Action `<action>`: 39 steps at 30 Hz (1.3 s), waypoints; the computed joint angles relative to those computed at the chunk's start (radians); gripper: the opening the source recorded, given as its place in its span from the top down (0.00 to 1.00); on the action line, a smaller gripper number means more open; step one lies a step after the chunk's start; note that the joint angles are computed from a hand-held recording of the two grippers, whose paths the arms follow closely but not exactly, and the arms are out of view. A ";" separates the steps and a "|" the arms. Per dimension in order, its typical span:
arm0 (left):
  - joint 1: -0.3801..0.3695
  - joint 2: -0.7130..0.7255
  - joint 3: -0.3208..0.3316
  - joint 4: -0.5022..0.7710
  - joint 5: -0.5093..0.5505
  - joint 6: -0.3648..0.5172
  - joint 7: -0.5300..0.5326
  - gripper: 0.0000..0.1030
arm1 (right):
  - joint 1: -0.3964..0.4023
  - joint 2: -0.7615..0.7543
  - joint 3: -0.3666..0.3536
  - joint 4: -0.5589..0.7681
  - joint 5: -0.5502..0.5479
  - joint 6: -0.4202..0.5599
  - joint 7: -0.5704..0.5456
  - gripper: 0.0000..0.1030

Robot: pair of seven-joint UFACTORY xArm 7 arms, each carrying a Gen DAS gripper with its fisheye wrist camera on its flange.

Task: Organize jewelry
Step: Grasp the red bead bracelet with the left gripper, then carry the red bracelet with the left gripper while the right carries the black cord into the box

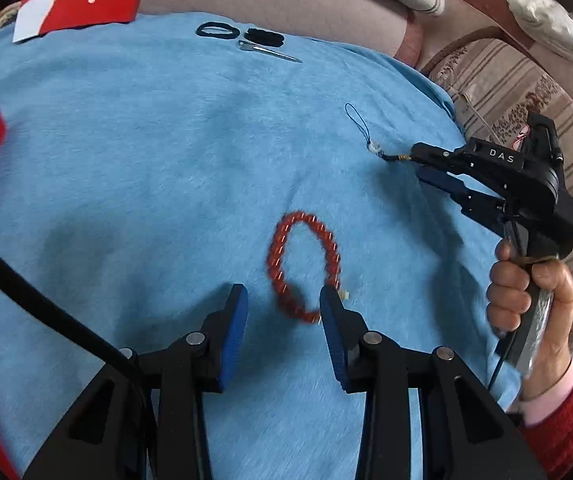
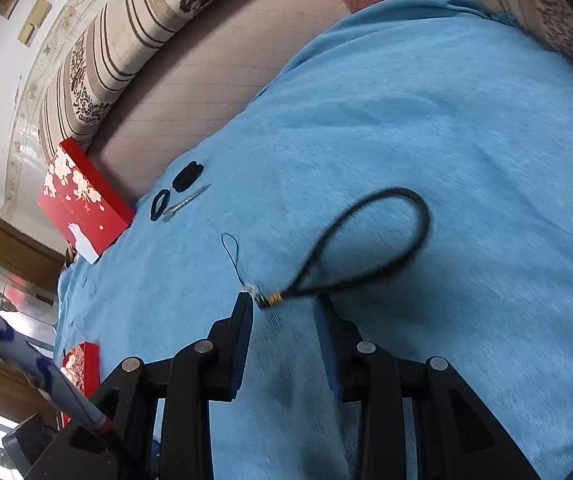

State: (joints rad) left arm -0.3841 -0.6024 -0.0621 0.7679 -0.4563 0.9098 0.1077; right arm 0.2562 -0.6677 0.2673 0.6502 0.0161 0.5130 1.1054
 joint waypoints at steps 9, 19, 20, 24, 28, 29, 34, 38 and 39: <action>0.019 0.074 -0.106 0.035 0.106 -0.100 -0.119 0.82 | -0.058 0.087 0.029 0.050 -0.065 -0.003 0.024 0.59; -0.010 -0.050 -0.013 0.028 0.112 -0.054 -0.146 0.93 | -0.068 0.052 0.066 0.118 -0.172 0.082 0.075 0.93; -0.007 -0.070 0.001 0.027 0.105 -0.045 -0.137 0.93 | -0.063 0.047 0.070 0.124 -0.174 0.079 0.073 0.93; 0.028 -0.146 0.057 0.037 0.092 0.006 -0.103 0.93 | -0.041 0.052 0.112 0.172 -0.194 0.090 0.057 0.93; 0.090 -0.201 0.102 0.052 0.116 0.047 -0.064 0.93 | -0.006 0.077 0.157 0.221 -0.214 0.103 0.039 0.93; 0.106 -0.208 0.107 0.055 0.125 0.052 -0.057 0.93 | -0.001 0.087 0.172 0.235 -0.222 0.104 0.038 0.93; 0.202 -0.230 0.165 0.075 0.180 0.072 -0.004 0.93 | 0.008 0.158 0.246 0.320 -0.292 0.128 0.050 0.93; 0.274 -0.217 0.202 0.102 0.215 0.078 0.030 0.93 | 0.019 0.255 0.310 0.412 -0.380 0.159 0.080 0.93; 0.292 -0.212 0.216 0.110 0.223 0.084 0.039 0.93 | 0.028 0.289 0.324 0.441 -0.405 0.167 0.083 0.93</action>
